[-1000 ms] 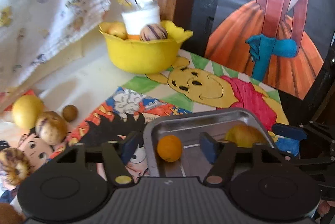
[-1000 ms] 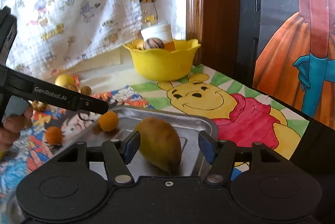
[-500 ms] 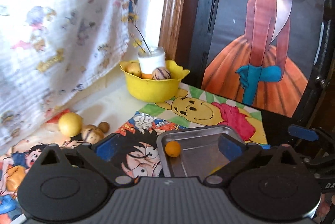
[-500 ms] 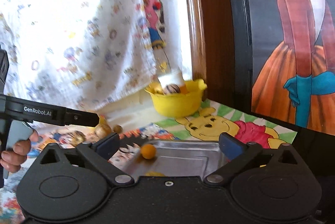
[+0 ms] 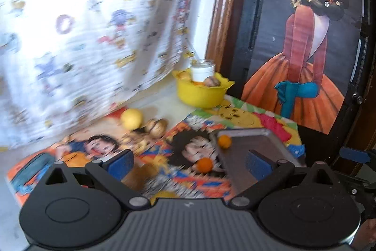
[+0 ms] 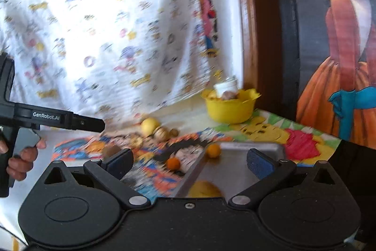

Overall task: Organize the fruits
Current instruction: 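Grasp the large yellow pear with the left tool while the right tool grasps a small brown fruit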

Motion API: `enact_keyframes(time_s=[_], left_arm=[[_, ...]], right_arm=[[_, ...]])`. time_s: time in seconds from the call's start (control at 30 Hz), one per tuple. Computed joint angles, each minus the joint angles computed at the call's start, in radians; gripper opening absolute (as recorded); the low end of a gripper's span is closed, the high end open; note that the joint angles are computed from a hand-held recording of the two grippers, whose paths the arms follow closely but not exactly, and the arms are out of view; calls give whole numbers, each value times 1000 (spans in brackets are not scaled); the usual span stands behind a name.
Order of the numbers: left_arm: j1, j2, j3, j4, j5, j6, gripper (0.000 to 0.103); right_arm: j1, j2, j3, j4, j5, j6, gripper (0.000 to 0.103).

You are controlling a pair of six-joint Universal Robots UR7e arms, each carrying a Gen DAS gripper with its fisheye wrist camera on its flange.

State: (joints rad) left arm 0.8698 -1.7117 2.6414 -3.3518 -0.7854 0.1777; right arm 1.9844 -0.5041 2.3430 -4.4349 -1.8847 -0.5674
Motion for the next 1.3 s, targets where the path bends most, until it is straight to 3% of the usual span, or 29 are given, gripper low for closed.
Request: enact_keyframes(time_s=[0.3,0.57,0.77,0.93,1.3], left_arm=[[23,-304,93,221,68,-59,103],[125,-401,88,397,-6,-160,103],[145,-372,93,410,-32,-186,103],[124,-310,99,379,-16,-210,103],[116,-85,88,139,2,-135,103]], right_arm=[[100,69,5,58,-103,58,102],[122,81,-14,225,-137,54,102],[110,11,-45,458,-145,-67,102],[80,-60,-81,646,-103,-191,102],[22,-116,-182,817,-44,-419,102]])
